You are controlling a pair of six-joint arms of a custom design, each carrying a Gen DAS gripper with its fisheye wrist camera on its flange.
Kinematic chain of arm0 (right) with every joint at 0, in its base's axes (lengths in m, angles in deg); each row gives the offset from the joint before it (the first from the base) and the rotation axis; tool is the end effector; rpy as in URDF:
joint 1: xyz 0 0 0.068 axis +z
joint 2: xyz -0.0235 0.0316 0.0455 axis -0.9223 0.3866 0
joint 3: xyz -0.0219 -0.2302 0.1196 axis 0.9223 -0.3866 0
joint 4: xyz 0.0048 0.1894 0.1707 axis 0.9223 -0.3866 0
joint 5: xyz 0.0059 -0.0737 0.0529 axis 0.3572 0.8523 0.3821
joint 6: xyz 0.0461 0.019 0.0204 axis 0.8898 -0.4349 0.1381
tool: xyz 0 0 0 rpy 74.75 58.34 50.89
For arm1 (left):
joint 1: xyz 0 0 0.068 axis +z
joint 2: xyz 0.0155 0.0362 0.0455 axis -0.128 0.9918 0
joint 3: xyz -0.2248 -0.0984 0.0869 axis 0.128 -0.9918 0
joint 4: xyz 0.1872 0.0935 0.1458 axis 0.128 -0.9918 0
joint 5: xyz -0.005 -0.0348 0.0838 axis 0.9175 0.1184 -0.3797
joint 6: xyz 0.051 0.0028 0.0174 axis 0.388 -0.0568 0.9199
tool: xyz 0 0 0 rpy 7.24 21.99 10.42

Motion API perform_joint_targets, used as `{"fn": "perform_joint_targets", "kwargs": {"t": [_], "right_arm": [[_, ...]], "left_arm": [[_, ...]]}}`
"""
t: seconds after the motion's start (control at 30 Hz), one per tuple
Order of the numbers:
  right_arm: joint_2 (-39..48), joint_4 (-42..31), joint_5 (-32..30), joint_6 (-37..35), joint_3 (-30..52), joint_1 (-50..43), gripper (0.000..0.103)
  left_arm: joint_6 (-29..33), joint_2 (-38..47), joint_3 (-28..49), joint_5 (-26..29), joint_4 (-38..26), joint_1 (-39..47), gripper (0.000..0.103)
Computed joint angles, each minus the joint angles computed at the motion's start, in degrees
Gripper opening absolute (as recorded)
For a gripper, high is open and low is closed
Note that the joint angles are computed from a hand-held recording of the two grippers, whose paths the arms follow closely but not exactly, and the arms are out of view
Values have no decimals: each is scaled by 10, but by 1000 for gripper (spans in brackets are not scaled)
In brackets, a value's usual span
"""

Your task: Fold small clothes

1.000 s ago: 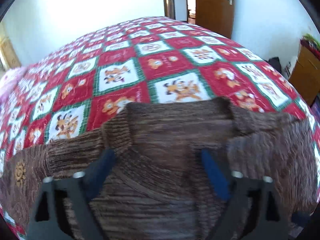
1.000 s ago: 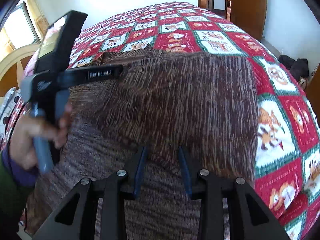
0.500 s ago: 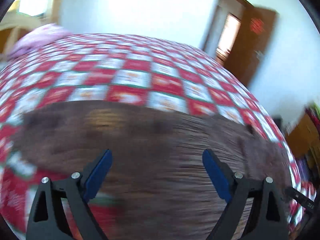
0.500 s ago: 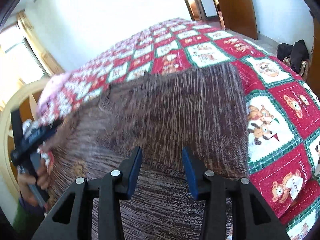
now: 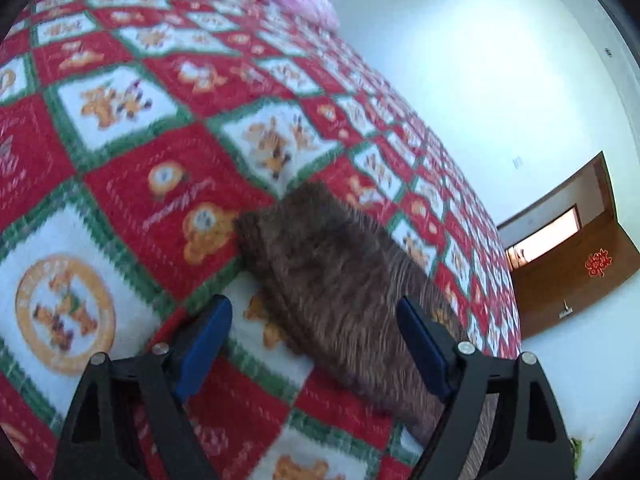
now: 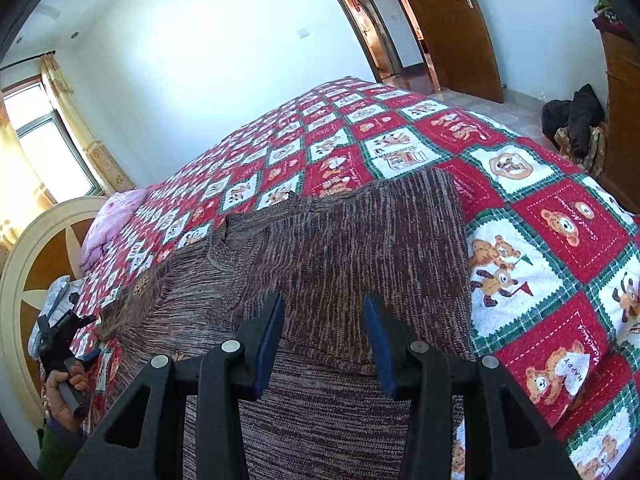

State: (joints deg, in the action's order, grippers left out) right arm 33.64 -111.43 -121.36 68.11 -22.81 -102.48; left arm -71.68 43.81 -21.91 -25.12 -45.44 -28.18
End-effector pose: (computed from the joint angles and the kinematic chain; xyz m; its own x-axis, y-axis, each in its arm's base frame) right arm 0.1764 -0.0966 0.1993 -0.6875 0.2611 -0.6776 -0.0206 0.9257 0.3777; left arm 0.1934 -0.0611 0.1450 -0.3395 -0.8140 -0.4713 -0.5581 0.5777 -0.5956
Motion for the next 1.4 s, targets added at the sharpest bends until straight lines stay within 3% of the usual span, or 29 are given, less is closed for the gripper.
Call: {"fn": "perform_joint_targets", "kwargs": {"t": [0.13, 0.17, 0.2, 0.27, 0.5, 0.8, 1.0, 1.13, 1.27, 1.3, 1.4], "right_arm": [[-7, 3, 5, 2, -4, -1, 44], [-6, 3, 5, 2, -4, -1, 44], [-3, 4, 6, 3, -4, -1, 44], [2, 5, 6, 6, -2, -3, 44], [16, 5, 4, 8, 3, -11, 44], [21, 6, 2, 11, 3, -15, 44], [22, 5, -2, 10, 4, -17, 44], [20, 5, -9, 6, 4, -19, 44], [17, 1, 5, 3, 5, -3, 48], [13, 0, 18, 3, 5, 7, 52], [-10, -1, 47, 6, 2, 52, 53]], "left_arm": [[25, 80, 37, 13, 42, 32, 84], [35, 83, 37, 16, 50, 40, 72], [49, 98, 41, 25, 65, 45, 42], [69, 116, 47, 68, 68, 62, 8], [102, 131, 105, -14, 27, -6, 7], [251, 254, 341, -138, -61, -248, 7], [289, 419, 489, -125, -87, -355, 7], [269, 468, 524, -93, -105, -371, 7], [247, 443, 486, -78, -72, -368, 7], [235, 435, 468, -64, -57, -361, 7], [203, 427, 432, -29, -11, -348, 7]]}}
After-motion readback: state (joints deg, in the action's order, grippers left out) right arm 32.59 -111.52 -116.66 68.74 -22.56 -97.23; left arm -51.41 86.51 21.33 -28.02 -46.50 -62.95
